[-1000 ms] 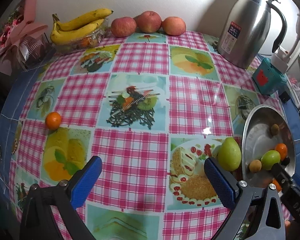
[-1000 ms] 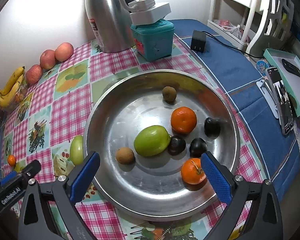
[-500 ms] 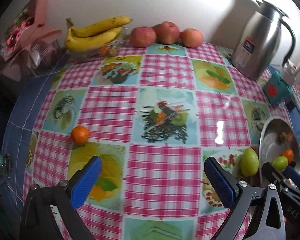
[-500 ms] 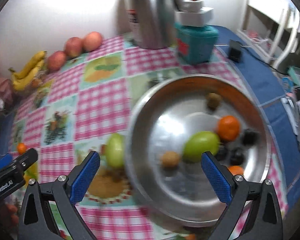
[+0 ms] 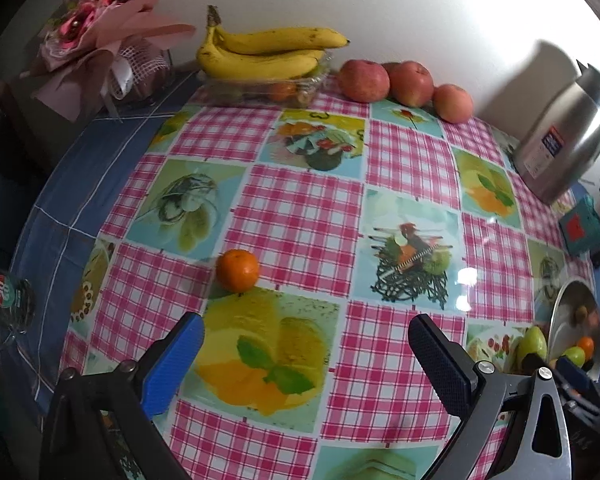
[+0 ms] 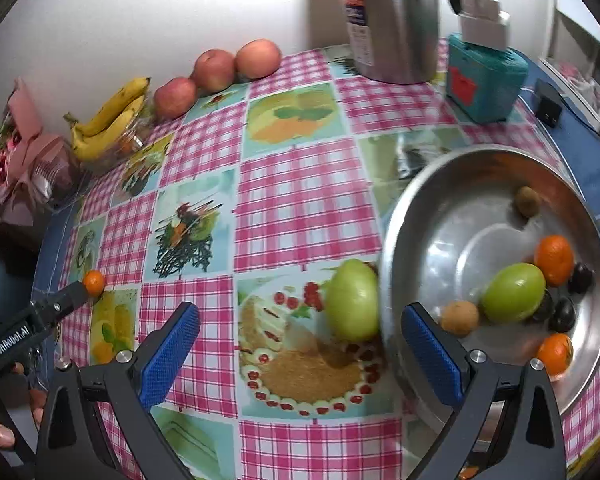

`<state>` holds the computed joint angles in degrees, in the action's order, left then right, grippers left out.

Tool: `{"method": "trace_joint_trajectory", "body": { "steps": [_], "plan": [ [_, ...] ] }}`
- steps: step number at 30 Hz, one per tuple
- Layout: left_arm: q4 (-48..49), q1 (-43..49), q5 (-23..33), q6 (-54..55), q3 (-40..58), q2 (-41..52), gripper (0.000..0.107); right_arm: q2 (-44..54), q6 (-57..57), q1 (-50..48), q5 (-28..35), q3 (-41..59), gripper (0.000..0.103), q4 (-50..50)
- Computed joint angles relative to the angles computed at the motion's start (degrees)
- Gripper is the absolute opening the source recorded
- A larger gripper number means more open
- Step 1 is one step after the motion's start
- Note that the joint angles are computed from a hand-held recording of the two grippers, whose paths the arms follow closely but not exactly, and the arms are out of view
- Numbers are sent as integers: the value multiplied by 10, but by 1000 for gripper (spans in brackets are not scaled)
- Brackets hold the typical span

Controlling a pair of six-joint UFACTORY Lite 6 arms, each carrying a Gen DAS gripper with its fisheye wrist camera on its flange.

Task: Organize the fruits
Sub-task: 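Move the right tool to the green pear while the left tool approaches a tangerine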

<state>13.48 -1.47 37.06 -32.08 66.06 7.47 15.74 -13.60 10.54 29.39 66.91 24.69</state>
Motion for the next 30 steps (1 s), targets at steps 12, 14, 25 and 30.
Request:
{"method": "trace_joint_trajectory", "body": {
  "steps": [12,14,25,30],
  "plan": [
    [-68,41,-16,69,-9,-1,103,41,46,38,-13,22,101,-51],
    [-70,47,-18,69,-12,-3,103,39,45,42,-14,21,101,-49],
    [-84,61,-20,80,-17,-1,103,29,-45,75,0,30,100,37],
    [-101,72,-30,104,-15,15,103,36,57,83,-25,32,100,-72]
  ]
}}
